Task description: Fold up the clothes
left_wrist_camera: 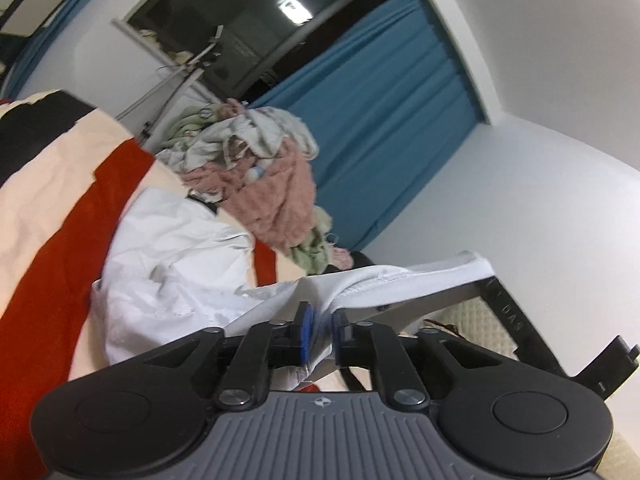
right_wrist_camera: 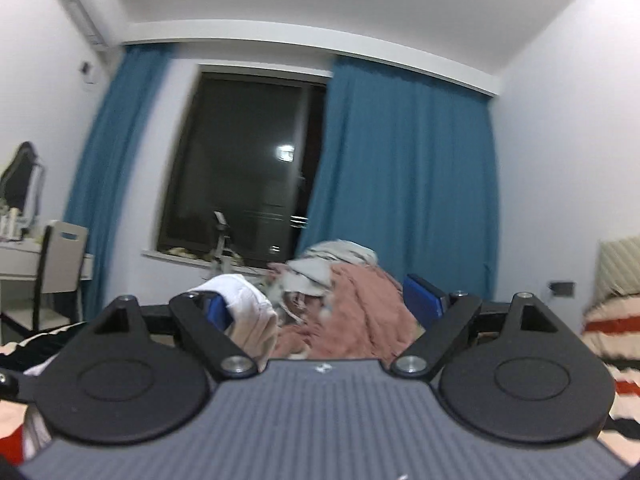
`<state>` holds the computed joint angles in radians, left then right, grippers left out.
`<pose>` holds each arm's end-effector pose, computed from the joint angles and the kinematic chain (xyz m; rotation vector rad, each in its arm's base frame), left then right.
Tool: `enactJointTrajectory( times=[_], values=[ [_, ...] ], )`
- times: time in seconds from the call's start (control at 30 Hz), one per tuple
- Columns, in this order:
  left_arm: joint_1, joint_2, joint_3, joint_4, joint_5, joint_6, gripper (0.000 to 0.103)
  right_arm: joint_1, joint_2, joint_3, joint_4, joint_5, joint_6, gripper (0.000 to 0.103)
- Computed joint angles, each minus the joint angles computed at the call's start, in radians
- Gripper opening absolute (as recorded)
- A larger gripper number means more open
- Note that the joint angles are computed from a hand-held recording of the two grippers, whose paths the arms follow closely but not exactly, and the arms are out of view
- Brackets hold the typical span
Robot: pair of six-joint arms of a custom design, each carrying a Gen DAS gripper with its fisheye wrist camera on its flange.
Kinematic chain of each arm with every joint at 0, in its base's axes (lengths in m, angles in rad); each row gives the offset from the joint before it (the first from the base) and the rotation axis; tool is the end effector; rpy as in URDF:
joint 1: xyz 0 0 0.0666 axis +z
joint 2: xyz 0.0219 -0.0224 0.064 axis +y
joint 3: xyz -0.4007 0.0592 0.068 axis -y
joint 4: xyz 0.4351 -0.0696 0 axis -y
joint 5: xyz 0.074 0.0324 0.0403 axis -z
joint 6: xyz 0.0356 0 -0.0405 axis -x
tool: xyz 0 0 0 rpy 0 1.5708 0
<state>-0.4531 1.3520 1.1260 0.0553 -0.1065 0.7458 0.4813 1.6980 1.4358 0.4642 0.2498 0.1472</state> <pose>0.4808 -0.2303 0.4202 -0.3433 1.7735 -0.7782 0.5953 0.3005 0.4282 -0.2214 1.3581 0.1088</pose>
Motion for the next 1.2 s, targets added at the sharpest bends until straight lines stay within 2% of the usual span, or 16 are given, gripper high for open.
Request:
enactJointTrajectory(
  times=[0.07, 0.13, 0.27, 0.3, 0.37, 0.47, 0.57, 0.67, 0.73, 0.8, 0.83, 0.93, 1.0, 1.1, 1.2],
  values=[
    [-0.011, 0.006, 0.018, -0.052, -0.022, -0.021, 0.022, -0.003, 0.000, -0.002, -0.012, -0.023, -0.015, 0.087],
    [-0.033, 0.020, 0.047, -0.111, -0.069, -0.068, 0.050, -0.006, -0.005, -0.013, -0.016, -0.036, -0.012, 0.087],
    [-0.079, 0.061, 0.108, -0.186, -0.180, -0.181, 0.072, -0.009, -0.020, -0.032, -0.029, -0.060, -0.012, 0.087],
    [-0.090, 0.077, 0.127, -0.205, -0.213, -0.203, 0.082, -0.010, -0.023, -0.037, -0.028, -0.063, -0.016, 0.087],
    [-0.113, 0.104, 0.161, -0.249, -0.285, -0.208, 0.084, -0.011, -0.028, -0.031, -0.040, -0.064, -0.024, 0.087],
    [-0.139, 0.131, 0.184, -0.274, -0.377, -0.193, 0.084, -0.014, -0.045, -0.052, -0.041, -0.062, -0.036, 0.087],
    [-0.156, 0.154, 0.219, -0.386, -0.521, -0.080, 0.085, -0.013, -0.051, -0.061, -0.042, -0.038, -0.043, 0.087],
    [-0.165, 0.142, 0.217, -0.487, -0.609, 0.046, 0.090, -0.011, -0.054, -0.067, -0.059, 0.033, -0.056, 0.087],
    [-0.173, 0.110, 0.188, -0.493, -0.653, 0.088, 0.094, -0.013, -0.053, -0.065, -0.093, 0.065, -0.085, 0.087],
    [-0.190, 0.078, 0.162, -0.485, -0.729, 0.095, 0.094, -0.016, -0.049, -0.058, -0.127, 0.086, -0.110, 0.087],
    [-0.203, 0.058, 0.141, -0.446, -0.769, 0.072, 0.094, -0.016, -0.045, -0.053, -0.142, 0.098, -0.121, 0.087],
    [-0.255, 0.008, 0.081, -0.281, -0.855, -0.087, 0.094, -0.016, -0.032, -0.036, -0.187, 0.136, -0.149, 0.087],
    [-0.285, 0.001, 0.069, -0.227, -0.919, -0.169, 0.096, -0.018, -0.024, -0.027, -0.214, 0.163, -0.163, 0.087],
    [-0.296, 0.010, 0.095, -0.305, -0.916, -0.129, 0.097, -0.025, -0.033, -0.035, -0.230, 0.154, -0.211, 0.087],
    [-0.279, 0.028, 0.130, -0.398, -0.857, -0.044, 0.100, -0.027, -0.054, -0.059, -0.216, 0.134, -0.222, 0.087]
  ],
)
